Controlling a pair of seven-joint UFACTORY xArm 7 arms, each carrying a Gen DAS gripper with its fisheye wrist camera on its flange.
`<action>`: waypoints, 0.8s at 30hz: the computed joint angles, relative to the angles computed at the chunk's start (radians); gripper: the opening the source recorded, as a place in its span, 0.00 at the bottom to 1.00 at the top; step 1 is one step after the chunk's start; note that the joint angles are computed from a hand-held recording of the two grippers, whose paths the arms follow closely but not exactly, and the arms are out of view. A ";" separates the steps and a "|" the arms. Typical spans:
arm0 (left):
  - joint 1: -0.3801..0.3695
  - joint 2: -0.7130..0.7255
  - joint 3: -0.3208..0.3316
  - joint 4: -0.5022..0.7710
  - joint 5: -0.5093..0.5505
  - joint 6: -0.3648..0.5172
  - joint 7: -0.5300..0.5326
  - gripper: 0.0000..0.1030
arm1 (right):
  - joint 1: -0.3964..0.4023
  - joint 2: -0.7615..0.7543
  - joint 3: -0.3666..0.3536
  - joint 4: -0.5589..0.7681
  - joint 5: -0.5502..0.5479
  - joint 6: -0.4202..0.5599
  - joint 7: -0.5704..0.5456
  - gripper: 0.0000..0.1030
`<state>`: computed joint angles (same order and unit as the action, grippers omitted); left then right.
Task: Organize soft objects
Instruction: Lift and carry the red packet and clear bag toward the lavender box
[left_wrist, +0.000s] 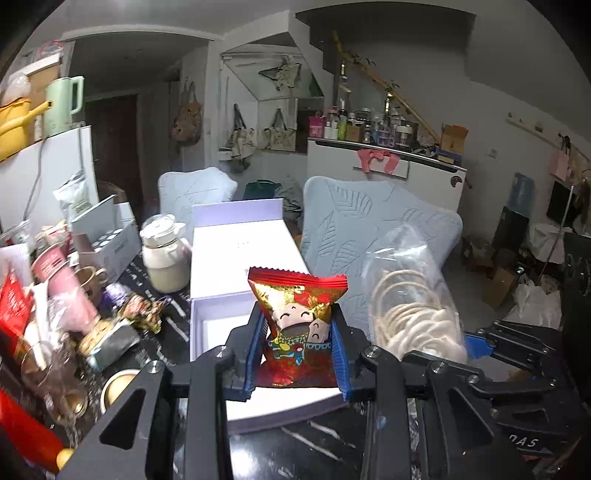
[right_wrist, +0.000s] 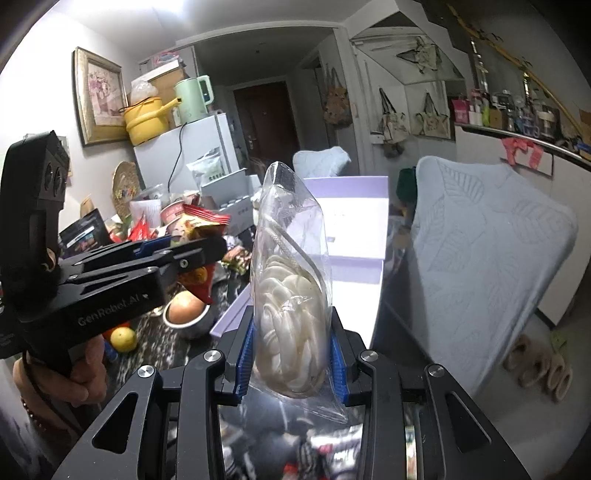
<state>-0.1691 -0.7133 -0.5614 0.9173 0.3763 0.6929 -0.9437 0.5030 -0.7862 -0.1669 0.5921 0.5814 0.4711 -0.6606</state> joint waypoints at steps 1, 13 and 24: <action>0.008 0.011 0.000 0.007 0.008 -0.008 0.004 0.31 | 0.016 0.025 -0.012 0.016 0.007 -0.010 -0.014 0.33; 0.086 0.189 0.007 0.112 0.138 -0.009 -0.021 0.31 | 0.032 0.283 -0.040 0.225 0.127 -0.015 -0.165 0.33; 0.009 0.365 0.106 0.195 0.232 0.018 -0.039 0.31 | -0.106 0.487 0.085 0.381 0.155 0.033 -0.186 0.34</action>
